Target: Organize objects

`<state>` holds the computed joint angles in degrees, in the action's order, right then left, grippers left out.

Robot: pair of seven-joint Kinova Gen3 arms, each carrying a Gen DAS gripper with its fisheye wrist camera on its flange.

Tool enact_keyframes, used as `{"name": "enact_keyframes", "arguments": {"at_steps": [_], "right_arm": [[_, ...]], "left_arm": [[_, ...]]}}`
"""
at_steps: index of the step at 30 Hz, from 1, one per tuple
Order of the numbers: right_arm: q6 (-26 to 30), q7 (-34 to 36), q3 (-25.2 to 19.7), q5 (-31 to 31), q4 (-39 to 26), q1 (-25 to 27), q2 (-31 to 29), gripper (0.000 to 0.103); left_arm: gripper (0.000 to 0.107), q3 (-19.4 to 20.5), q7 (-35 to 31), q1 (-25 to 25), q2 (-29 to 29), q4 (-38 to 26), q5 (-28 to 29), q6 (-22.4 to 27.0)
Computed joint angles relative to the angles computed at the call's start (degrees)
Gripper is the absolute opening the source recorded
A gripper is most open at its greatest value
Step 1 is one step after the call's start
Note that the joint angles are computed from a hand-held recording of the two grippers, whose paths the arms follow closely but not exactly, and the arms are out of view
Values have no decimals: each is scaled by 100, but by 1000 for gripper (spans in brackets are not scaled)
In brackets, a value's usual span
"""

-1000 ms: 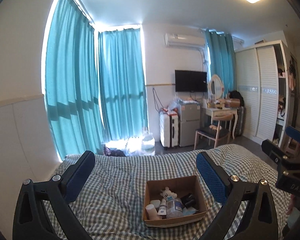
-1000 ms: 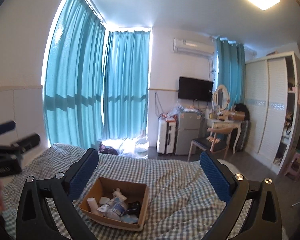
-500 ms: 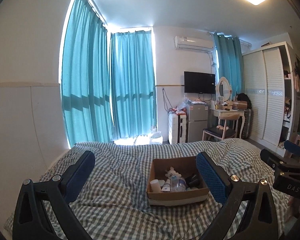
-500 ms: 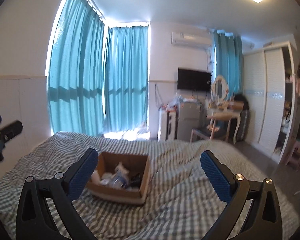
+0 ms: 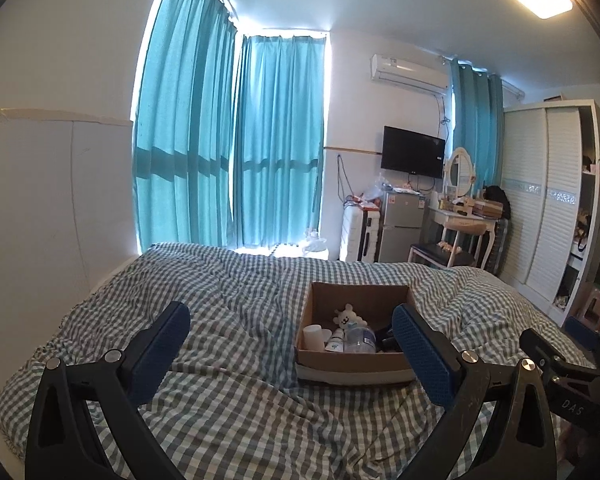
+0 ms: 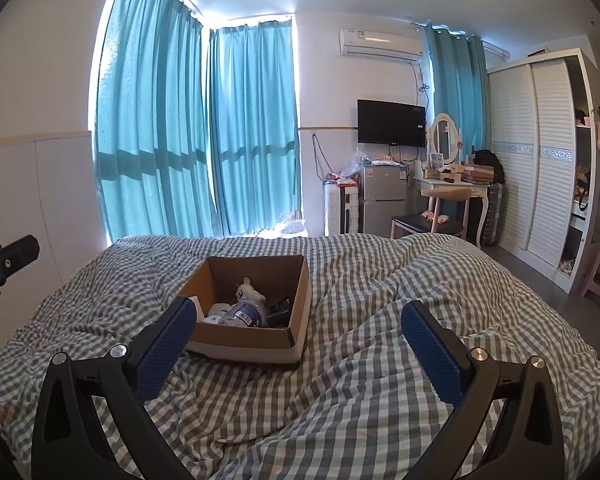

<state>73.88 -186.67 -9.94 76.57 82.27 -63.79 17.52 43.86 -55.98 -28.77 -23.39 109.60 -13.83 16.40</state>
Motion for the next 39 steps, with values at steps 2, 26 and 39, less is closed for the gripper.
{"name": "enact_keyframes", "arguments": {"at_steps": [2,26,39], "right_arm": [[19,62,-2,-8,-53,-15,22,103],[-45,297,92,-151,-225,-112,136,103],[-72,304,128,-207,-252,-117,143,103]], "left_arm": [[103,9,-17,-9,-4,-6,-10,23],[103,307,30,-83,131,-35,-373,185],[103,400,-17,-162,112,-42,-367,199]]}}
